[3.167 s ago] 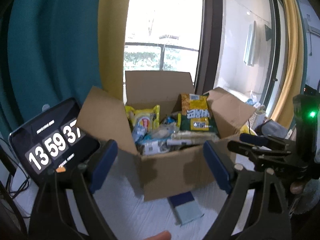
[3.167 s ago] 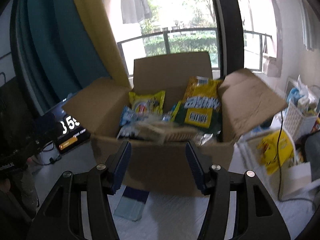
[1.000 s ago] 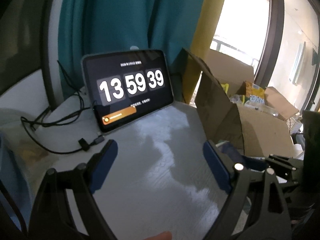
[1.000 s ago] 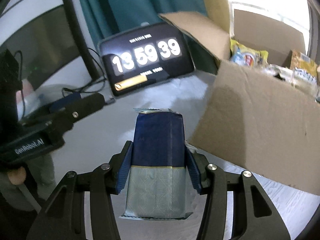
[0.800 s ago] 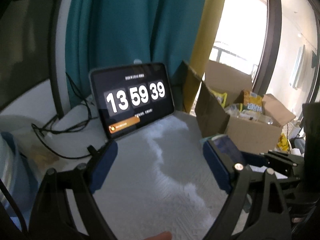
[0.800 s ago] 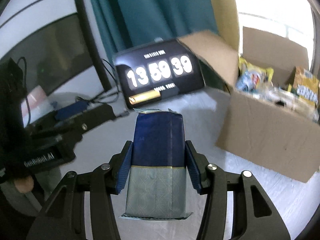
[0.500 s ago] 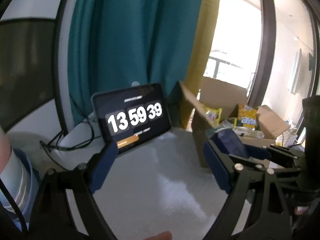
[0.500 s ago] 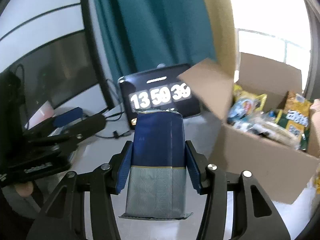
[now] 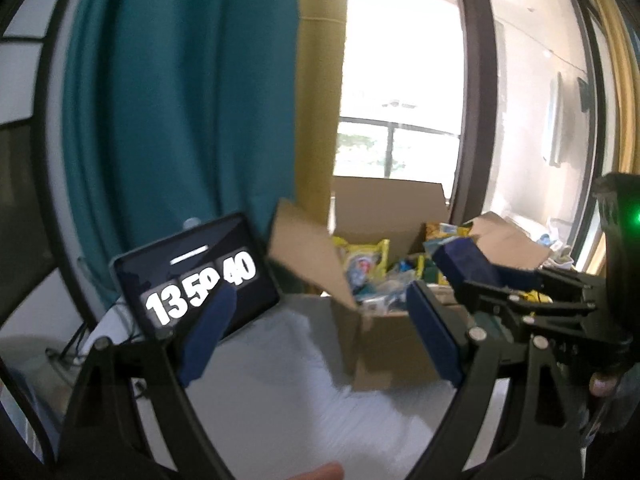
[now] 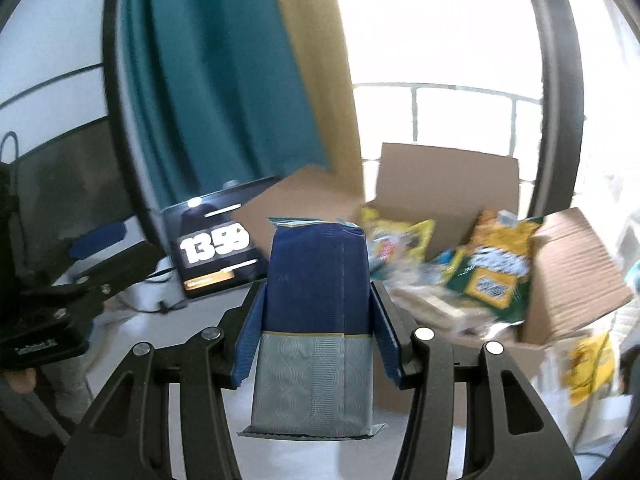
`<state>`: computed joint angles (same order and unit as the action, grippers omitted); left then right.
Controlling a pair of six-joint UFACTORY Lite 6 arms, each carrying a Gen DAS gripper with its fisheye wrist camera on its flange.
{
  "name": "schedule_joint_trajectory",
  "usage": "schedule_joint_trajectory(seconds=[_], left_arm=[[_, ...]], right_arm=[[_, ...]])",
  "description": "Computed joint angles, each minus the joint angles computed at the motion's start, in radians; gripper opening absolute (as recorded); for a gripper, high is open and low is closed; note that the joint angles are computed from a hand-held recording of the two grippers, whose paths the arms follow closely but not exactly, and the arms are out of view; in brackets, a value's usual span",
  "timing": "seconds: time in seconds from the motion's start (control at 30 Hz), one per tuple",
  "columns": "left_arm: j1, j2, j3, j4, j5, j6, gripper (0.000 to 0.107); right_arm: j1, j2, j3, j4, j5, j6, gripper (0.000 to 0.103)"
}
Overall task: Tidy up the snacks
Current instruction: 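Carry the blue-grey carton over the box and release it with the right gripper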
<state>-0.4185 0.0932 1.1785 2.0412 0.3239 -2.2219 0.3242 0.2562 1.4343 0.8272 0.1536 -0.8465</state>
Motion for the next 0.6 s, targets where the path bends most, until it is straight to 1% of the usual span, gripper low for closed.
schedule_joint_trajectory(seconds=[0.13,0.2,0.3,0.37,0.47,0.53,0.6], left_arm=[[-0.033,0.094,0.128,-0.047,-0.008,0.079,0.088],[-0.041,0.146,0.205,-0.102,-0.013,0.154,0.088],[-0.045,0.246,0.347,-0.183,-0.027,0.26,0.088],[-0.04,0.294,0.414,-0.205,-0.04,0.294,0.088],[-0.026,0.404,0.572,-0.359,-0.065,0.469,0.088],[-0.017,0.49,0.7,-0.519,-0.075,0.637,0.088],[-0.006,0.558,0.801,-0.641,-0.085,0.765,0.088]], right_arm=[[-0.077,0.022,0.042,0.079,0.026,-0.092,0.054],[-0.107,0.04,0.076,0.094,0.04,-0.116,0.054],[-0.143,0.082,0.143,0.062,0.056,-0.09,0.054],[-0.164,0.113,0.198,0.026,0.074,-0.053,0.054],[-0.192,0.182,0.309,-0.027,0.104,0.011,0.054],[-0.203,0.24,0.404,-0.093,0.127,0.085,0.054],[-0.208,0.305,0.508,-0.168,0.147,0.168,0.054]])
